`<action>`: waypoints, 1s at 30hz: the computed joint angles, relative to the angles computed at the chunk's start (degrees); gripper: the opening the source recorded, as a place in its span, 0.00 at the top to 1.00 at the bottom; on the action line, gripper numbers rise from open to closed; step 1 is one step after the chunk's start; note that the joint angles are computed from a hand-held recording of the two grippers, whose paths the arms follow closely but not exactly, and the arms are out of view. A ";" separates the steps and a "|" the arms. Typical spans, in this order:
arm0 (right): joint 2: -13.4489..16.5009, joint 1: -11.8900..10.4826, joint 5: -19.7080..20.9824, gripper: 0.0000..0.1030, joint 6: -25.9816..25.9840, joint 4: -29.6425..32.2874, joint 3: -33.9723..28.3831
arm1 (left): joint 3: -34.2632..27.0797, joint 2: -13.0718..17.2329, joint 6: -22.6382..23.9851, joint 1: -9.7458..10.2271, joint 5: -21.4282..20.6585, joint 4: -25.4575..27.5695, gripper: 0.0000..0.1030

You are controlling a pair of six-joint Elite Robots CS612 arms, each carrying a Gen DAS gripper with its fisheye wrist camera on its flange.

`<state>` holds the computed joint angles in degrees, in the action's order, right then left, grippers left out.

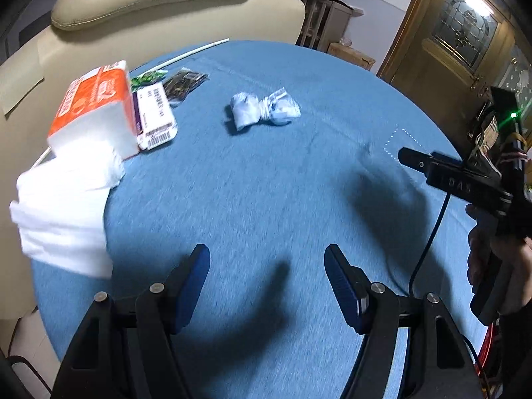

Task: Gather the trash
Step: 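Move both tools back over the table toward the remaining items, then grasp the white mask with the left tool while the right tool grasps the clear plastic tray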

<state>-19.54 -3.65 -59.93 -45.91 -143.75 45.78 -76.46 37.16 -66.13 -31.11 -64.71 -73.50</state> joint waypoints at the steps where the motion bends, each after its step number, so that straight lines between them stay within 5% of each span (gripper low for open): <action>1: 1.12 -0.01 -0.20 0.23 1.38 2.32 -2.48 | 0.45 -0.20 0.32 0.17 0.10 -0.51 0.30; 6: 4.21 -0.55 -1.63 0.23 6.83 1.55 -8.12 | 2.53 -1.38 2.02 1.03 1.26 -1.45 0.30; 10: 2.81 -1.06 2.43 0.23 1.21 -0.68 -5.34 | 4.51 -2.29 3.05 2.01 2.48 -2.79 0.30; 15: 4.05 0.11 -0.27 0.23 -3.59 -0.14 -6.62 | 9.41 -4.20 8.70 3.87 1.32 -7.41 0.30; 18: 6.21 0.49 -1.19 0.24 -3.79 5.59 -11.18 | 12.95 -5.76 11.87 5.07 0.60 -9.42 0.29; 20: 6.98 0.59 -1.78 0.41 -4.06 8.11 -12.95 | 15.14 -6.85 12.80 5.81 0.32 -10.20 0.29; 23: 7.42 0.27 -1.59 0.41 -2.91 9.71 -14.16 | 19.45 -8.85 14.90 6.77 0.41 -11.32 0.20; 28: 7.04 -0.65 -0.94 0.41 0.09 9.87 -13.95 | 25.79 -11.71 16.27 7.55 -0.23 -8.67 0.20; 29: 6.86 -0.87 -0.59 0.41 0.78 9.93 -13.74 | 25.31 -11.21 16.10 7.63 -0.77 -9.74 0.32; 30: 6.67 -0.97 -0.44 0.41 1.30 9.88 -13.50 | 24.44 -10.62 16.03 7.59 -0.95 -11.19 0.58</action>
<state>-12.87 -4.62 -60.36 -44.61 -133.87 32.28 -52.02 26.53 -50.10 -23.51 -65.66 -84.69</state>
